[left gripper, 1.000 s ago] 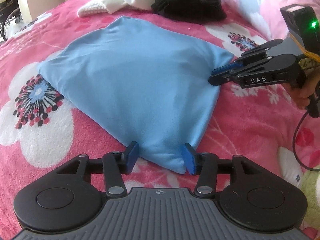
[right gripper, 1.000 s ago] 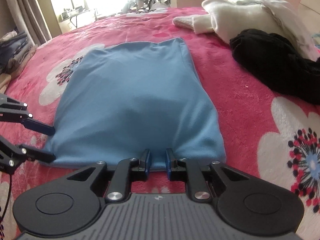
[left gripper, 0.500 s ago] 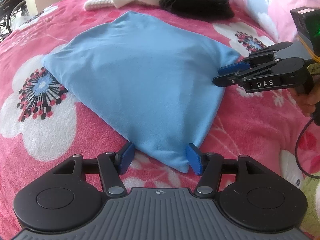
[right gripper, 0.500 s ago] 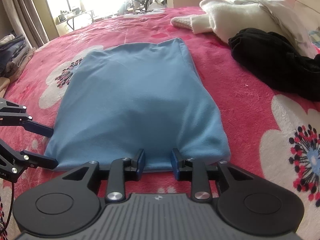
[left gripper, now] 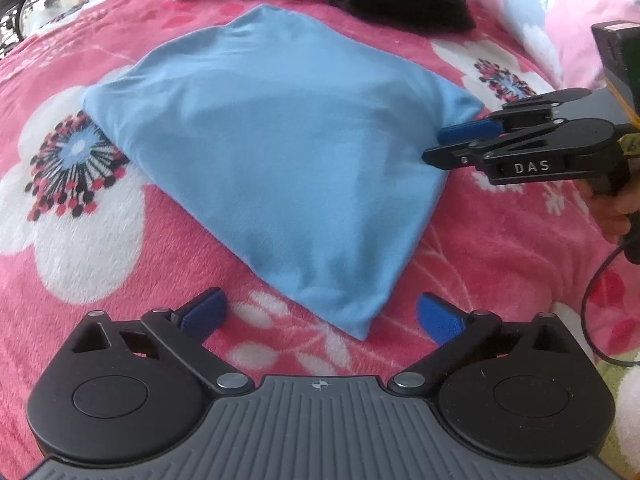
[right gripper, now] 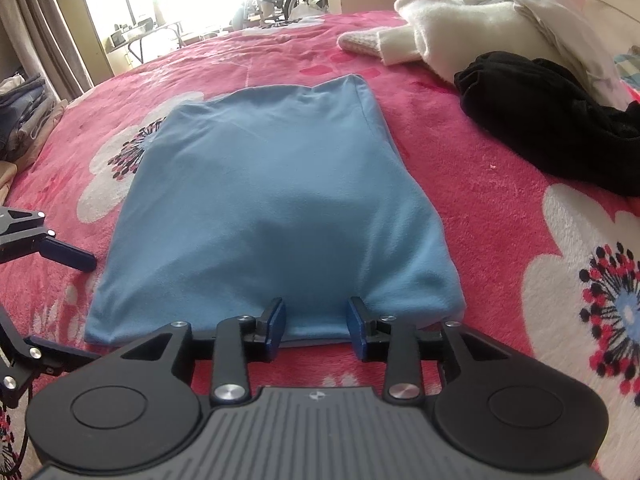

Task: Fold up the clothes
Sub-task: 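Open both grippers and release the shirt corners, then grasp the folded blue shirt edge with the right gripper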

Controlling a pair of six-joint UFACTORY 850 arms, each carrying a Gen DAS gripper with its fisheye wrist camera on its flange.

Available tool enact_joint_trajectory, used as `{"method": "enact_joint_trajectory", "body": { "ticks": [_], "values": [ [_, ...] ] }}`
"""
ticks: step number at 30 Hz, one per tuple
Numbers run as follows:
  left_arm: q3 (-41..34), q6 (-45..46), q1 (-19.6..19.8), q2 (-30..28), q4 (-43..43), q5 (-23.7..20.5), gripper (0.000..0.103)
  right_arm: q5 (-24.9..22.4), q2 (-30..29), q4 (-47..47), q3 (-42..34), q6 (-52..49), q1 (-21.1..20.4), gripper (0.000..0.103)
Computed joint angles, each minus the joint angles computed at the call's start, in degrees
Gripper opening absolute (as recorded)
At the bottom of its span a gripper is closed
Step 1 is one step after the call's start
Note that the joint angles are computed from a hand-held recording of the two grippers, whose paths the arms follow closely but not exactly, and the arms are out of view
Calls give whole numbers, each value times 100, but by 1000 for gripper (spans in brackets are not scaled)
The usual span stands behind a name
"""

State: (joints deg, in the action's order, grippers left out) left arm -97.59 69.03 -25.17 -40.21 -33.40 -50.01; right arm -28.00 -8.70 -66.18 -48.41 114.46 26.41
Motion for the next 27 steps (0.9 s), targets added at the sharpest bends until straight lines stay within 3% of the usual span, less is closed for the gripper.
{"method": "enact_joint_trajectory", "body": {
  "ticks": [13, 18, 20, 27],
  "values": [
    [-470, -650, 46, -277, 117, -513, 103, 110, 12, -94, 5, 158, -23, 47],
    [-221, -562, 28, -85, 109, -199, 103, 349, 48, -307, 44, 319, -39, 75],
    [-78, -532, 31, 46, 83, 23, 103, 320, 29, -275, 11, 189, -11, 77],
    [-187, -199, 270, 220, -831, 142, 103, 200, 143, -521, 72, 604, 29, 77]
  ]
}}
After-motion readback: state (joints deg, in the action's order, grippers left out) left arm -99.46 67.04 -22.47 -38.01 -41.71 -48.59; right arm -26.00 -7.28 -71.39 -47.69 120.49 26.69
